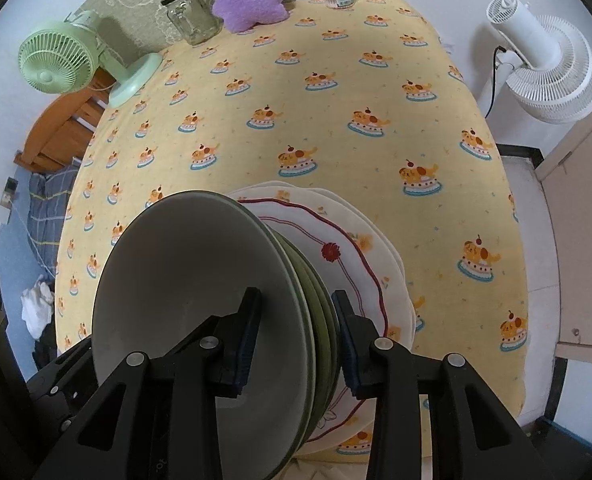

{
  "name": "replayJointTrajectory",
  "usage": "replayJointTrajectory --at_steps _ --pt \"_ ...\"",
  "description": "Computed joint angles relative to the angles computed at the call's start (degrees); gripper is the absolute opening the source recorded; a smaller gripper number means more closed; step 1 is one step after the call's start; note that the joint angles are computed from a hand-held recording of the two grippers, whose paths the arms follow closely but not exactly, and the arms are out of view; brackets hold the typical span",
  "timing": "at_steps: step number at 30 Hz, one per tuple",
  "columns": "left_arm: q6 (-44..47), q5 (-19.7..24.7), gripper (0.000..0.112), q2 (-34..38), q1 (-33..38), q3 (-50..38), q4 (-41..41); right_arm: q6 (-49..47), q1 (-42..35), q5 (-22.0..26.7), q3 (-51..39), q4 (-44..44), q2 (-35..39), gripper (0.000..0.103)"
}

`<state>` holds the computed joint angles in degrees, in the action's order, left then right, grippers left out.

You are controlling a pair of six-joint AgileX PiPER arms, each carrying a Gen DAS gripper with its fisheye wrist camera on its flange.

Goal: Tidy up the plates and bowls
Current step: 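Carry the stacked bowls with both grippers over the red-rimmed plate stack, then lower the bowls onto the plate stack and open both grippers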

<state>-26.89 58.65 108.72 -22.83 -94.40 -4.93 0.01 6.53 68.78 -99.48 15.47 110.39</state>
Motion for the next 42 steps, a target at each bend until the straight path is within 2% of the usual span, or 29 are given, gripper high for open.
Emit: replayJointTrajectory --at_steps 4,6,7,12,15,19,23,30,35,38,42 --pt "-4.65 1.35 0.079 -0.39 -1.49 0.61 4.17 -1.48 0.9 -2.29 1.96 -2.97 -1.72 0.042" --pt "-6.41 2.52 0.083 -0.32 -2.95 -0.09 7.45 -1.44 0.87 -3.14 3.11 -4.16 -2.45 0.054" --pt "-6.83 2.55 0.083 -0.38 -3.27 -0.16 8.23 -1.61 0.59 -3.77 3.92 -3.97 -3.01 0.062" --pt "-9.71 2.31 0.086 -2.96 -4.74 0.95 13.26 -0.75 1.22 -6.26 5.77 -5.74 -5.92 0.065" --pt "-9.47 0.54 0.086 -5.83 -5.02 2.75 15.4 1.57 2.08 -7.52 6.57 -7.48 -8.23 0.066" --pt "-8.24 -2.05 0.086 -9.3 -4.38 4.54 18.15 7.24 4.41 -9.29 6.96 -12.05 -11.18 0.073" --pt "-6.27 -4.34 0.086 -13.07 -2.5 7.03 19.67 15.2 8.02 -10.31 7.0 -17.84 -13.74 0.074" --pt "3.03 -11.91 0.086 -21.55 4.58 16.27 16.96 31.73 18.08 -12.43 9.14 -28.27 -16.8 0.076" --pt "15.45 -17.06 0.093 -26.79 12.67 23.28 11.0 46.78 27.89 -13.03 11.08 -40.74 -16.73 0.079" --pt "26.5 -20.65 0.095 -29.14 18.54 27.42 4.57 54.42 32.6 -12.79 12.25 -45.74 -16.32 0.081" --pt "37.69 -22.55 0.095 -30.54 24.84 31.0 -2.79 62.47 38.03 -11.79 13.76 -50.91 -15.68 0.081"
